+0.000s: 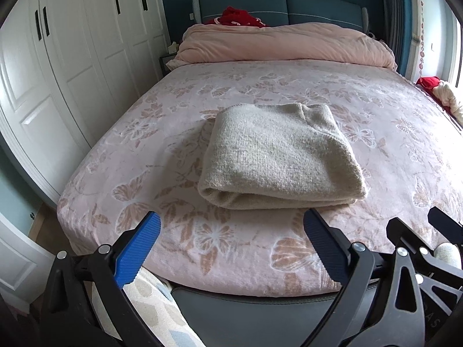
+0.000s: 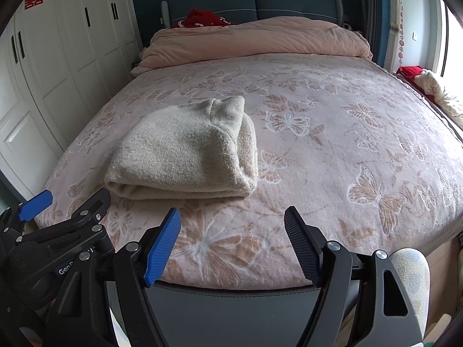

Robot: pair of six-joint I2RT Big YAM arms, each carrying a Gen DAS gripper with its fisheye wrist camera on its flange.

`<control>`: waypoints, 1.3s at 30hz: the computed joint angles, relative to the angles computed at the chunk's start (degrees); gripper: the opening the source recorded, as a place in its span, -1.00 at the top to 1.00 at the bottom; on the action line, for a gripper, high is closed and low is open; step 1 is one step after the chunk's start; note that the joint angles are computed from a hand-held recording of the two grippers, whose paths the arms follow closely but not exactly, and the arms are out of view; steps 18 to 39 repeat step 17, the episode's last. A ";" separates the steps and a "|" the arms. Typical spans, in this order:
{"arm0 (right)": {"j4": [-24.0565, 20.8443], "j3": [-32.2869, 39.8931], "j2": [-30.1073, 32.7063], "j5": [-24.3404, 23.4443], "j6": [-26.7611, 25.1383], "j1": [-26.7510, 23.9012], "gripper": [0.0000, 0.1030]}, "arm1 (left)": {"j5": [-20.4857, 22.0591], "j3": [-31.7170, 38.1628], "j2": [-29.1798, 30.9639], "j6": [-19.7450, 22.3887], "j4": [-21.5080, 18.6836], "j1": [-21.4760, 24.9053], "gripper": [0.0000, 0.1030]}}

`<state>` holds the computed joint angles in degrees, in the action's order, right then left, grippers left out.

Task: Fold small clothes

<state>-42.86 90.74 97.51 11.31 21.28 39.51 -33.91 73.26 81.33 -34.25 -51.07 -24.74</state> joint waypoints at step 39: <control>0.01 0.15 0.07 0.77 0.26 0.81 -0.37 | -2.04 0.41 0.21 -0.74 -1.22 0.17 -0.84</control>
